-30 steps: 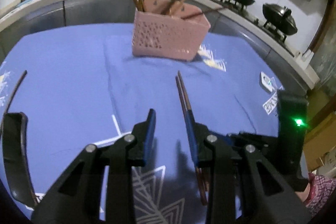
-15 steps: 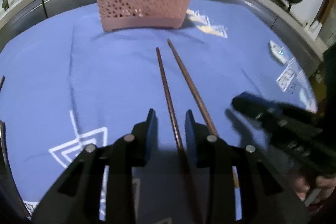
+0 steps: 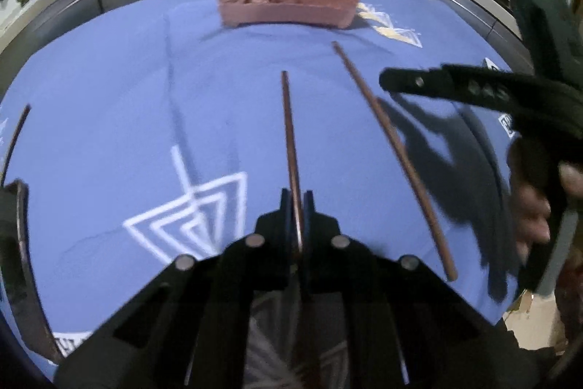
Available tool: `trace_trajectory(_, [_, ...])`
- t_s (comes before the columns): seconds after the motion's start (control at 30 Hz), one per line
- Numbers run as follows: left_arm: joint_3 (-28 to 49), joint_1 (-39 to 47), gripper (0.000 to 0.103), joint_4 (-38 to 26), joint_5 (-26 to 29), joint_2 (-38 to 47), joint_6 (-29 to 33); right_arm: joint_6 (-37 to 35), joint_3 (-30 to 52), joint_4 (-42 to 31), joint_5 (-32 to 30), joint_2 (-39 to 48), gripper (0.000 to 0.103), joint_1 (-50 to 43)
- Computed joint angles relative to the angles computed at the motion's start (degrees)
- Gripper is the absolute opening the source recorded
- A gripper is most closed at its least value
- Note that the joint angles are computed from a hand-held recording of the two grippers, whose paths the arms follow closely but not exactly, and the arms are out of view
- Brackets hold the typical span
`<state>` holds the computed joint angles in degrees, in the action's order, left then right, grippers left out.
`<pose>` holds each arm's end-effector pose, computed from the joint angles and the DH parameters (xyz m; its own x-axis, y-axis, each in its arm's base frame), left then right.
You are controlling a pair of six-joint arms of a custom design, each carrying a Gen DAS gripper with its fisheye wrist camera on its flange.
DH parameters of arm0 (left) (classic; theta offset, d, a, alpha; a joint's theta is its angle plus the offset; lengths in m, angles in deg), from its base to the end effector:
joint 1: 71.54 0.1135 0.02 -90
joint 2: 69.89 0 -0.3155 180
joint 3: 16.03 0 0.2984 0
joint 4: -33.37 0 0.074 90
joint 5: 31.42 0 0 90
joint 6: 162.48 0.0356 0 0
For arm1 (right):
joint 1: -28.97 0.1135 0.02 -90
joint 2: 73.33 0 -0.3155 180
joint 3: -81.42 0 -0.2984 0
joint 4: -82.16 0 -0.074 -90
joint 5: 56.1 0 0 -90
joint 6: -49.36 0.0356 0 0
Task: Organize utensils
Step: 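Lift the chopstick with the right tool and drop it into the caddy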
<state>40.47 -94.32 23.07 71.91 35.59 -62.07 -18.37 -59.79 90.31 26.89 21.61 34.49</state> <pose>0.3246 -0.1452 0.0990 -0.6919 0.4812 -0.5382 0.6206 0.7774 -0.1026 0.2848 0.0319 0.0988 -0.7515 0.3053 -0.5848 0.1168 0.9341 0.3375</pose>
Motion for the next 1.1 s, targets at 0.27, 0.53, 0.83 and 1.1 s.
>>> trace_trajectory(0.27, [7.91,-2.18,0.034,-1.31,-3.97,4.76,-0.28,-1.7,9.48,-5.23,1.08,7.28,0.02,0.19])
trace_trajectory(0.53, [13.81,-0.82,0.005,-4.26,-1.4,7.63,-1.37,-5.7,9.8,-5.82,-0.25,5.74,0.004,2.97])
trace_trajectory(0.83, [4.09,6.14,0.004,0.51,11.13,-11.26,-1.91,-5.52,-0.61,0.52,-1.65,-16.84,0.004,6.78])
trace_trajectory(1.1, [0.23,7.76,0.004,3.69,12.83,-18.96,-2.22,-6.87,-2.29,0.44,5.7,-25.87,0.004,11.39])
